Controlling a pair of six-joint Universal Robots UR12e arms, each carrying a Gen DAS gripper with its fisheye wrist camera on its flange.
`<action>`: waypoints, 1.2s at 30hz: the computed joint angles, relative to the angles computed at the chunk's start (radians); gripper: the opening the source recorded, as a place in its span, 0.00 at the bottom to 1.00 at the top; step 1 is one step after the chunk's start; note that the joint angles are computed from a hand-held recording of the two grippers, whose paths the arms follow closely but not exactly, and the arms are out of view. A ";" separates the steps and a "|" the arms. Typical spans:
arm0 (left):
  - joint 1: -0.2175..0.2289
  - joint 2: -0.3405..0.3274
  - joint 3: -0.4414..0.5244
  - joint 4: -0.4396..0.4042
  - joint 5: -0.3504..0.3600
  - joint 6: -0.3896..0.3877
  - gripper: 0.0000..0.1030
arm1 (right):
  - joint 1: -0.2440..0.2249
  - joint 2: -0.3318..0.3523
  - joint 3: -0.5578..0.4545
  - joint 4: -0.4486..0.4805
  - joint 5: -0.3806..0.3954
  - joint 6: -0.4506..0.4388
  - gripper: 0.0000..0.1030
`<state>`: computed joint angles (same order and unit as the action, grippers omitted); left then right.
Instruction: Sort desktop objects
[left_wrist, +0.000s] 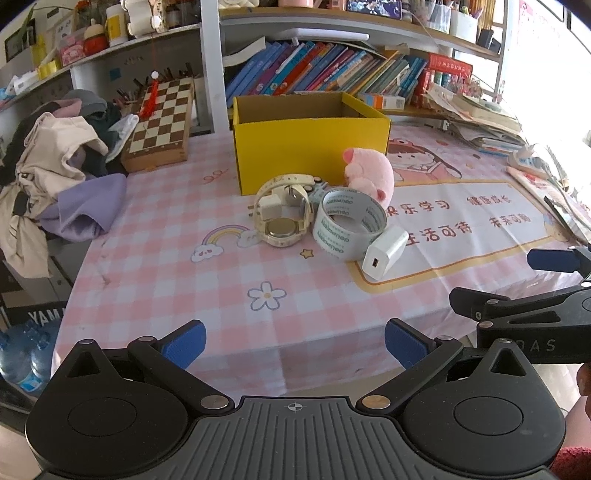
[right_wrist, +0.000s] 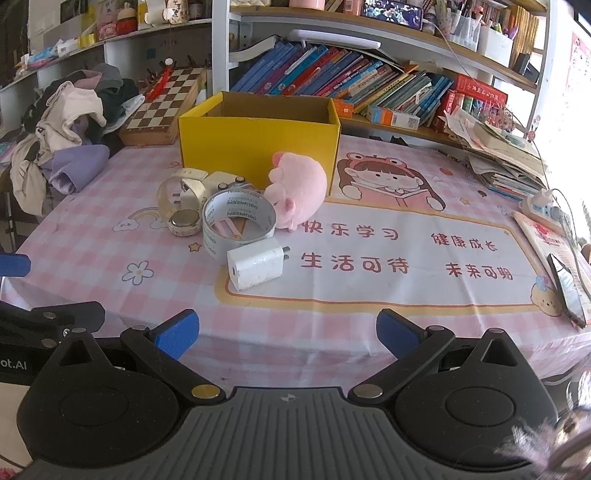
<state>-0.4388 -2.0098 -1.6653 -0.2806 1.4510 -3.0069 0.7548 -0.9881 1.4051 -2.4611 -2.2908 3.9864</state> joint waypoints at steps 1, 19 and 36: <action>0.000 0.000 0.000 -0.002 0.000 0.001 1.00 | 0.000 0.000 0.001 -0.002 0.002 0.000 1.00; -0.001 -0.005 0.011 -0.039 0.006 0.002 1.00 | -0.004 0.009 -0.013 0.026 0.009 -0.008 1.00; -0.001 -0.010 0.019 -0.043 0.008 0.013 1.00 | -0.006 0.008 -0.009 0.025 0.005 0.000 1.00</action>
